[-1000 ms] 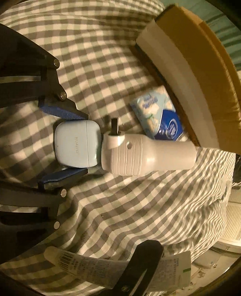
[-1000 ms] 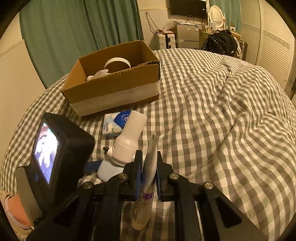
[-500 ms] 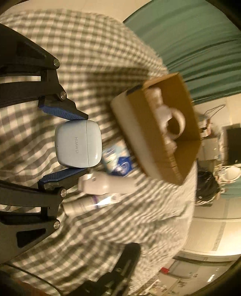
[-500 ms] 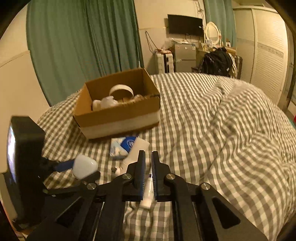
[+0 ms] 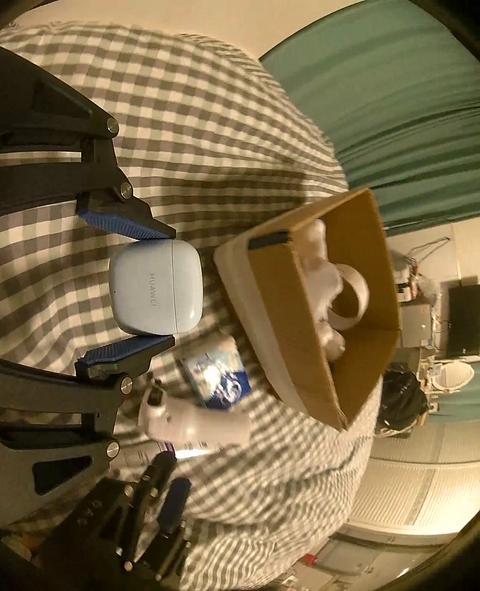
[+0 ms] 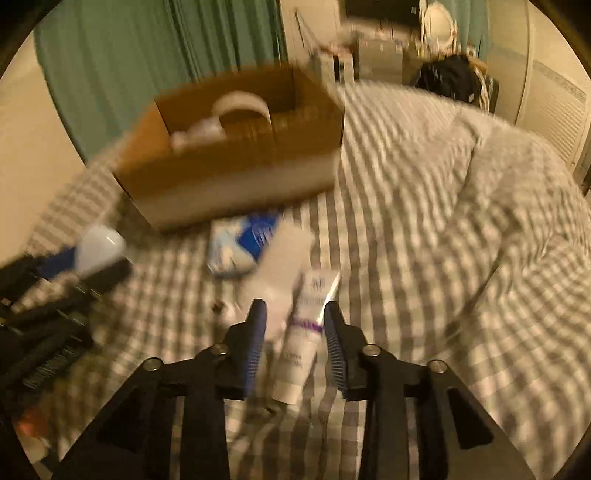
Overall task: Organize objects
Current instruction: 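Lower the earbud case into the box with the left tool while the right tool drops the toothpaste in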
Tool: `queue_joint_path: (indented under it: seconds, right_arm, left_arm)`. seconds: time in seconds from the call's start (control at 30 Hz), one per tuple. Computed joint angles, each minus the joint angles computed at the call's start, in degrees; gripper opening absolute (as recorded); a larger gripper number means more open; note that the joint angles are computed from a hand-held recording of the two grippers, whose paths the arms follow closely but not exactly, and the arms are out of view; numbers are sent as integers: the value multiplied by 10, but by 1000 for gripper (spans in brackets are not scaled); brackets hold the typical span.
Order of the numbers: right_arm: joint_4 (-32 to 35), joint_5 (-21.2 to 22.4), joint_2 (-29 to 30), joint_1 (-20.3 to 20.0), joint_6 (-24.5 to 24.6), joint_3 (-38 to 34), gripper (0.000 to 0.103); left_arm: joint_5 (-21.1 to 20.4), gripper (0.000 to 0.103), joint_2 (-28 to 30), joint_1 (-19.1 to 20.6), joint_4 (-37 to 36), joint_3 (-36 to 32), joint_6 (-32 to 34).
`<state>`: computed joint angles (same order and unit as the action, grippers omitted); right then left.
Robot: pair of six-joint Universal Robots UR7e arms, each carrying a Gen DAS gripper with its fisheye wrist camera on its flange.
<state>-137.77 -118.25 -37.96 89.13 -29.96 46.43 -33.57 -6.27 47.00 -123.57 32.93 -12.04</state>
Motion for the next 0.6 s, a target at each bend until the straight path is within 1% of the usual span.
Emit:
queue_joint_path:
  seconds: [0.07, 0.17, 0.27, 0.3, 0.33, 0.47, 0.6]
  right_arm:
    - [30, -31, 20, -2, 7, -23, 33]
    - [69, -49, 43, -8, 21, -58, 34]
    - [93, -59, 63, -11, 24, -87, 33]
    - [88, -59, 64, -12, 20, -87, 27]
    - [81, -59, 63, -11, 14, -82, 27]
    - [4, -45, 27, -7, -17, -13, 26]
    - [-66, -2, -20, 2, -39, 48, 26]
  left_arm:
    - [-7, 51, 5, 6, 16, -11, -10]
    - [-14, 51, 9, 10, 26, -17, -16]
    - [-20, 51, 4, 11, 24, -10, -18]
    - [-21, 51, 1, 11, 21, -6, -19]
    - [-22, 51, -2, 11, 17, -1, -19]
    - [-20, 51, -14, 5, -10, 19, -7]
    - [-27, 51, -20, -2, -43, 18, 20]
